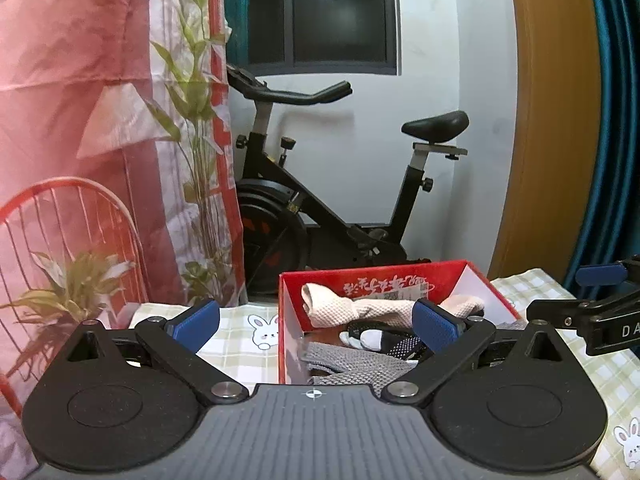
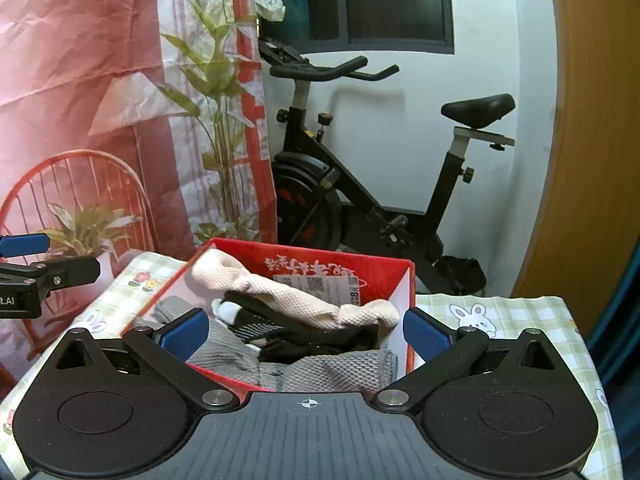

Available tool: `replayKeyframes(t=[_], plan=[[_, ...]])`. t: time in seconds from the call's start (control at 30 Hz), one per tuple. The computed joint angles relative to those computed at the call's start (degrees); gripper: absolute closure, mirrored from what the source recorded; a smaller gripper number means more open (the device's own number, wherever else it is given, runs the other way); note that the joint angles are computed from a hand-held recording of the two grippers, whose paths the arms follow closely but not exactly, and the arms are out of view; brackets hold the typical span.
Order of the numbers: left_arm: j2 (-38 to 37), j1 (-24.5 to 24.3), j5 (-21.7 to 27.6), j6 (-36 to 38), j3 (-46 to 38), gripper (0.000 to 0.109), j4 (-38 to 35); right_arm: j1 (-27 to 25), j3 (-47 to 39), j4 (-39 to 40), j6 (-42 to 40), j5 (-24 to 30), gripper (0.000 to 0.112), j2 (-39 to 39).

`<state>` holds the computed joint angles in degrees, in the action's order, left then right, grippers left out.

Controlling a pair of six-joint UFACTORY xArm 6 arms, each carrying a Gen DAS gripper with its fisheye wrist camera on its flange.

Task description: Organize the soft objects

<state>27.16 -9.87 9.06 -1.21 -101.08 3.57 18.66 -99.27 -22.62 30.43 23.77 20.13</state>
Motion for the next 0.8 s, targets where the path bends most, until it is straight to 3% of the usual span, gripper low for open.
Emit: replayKeyframes(t=[0.27, 0.57, 0.8], plan=[[-8.13, 0.53, -1.65, -3.34, 5.59, 0.006, 4.06, 1.78, 1.59, -3.09, 3.12, 1.21, 0.010, -5.66], [-18.73, 0.19, -3.76, -7.98, 13.55, 0.006, 7.63, 4.38, 1.89, -12.95, 10.76, 4.87, 0.010, -12.51], [-23.55, 1.52, -5.05, -25.68, 16.11, 0.006, 26.16, 6.61, 2.38, -21.09, 15.67, 7.76, 0.010, -16.93]])
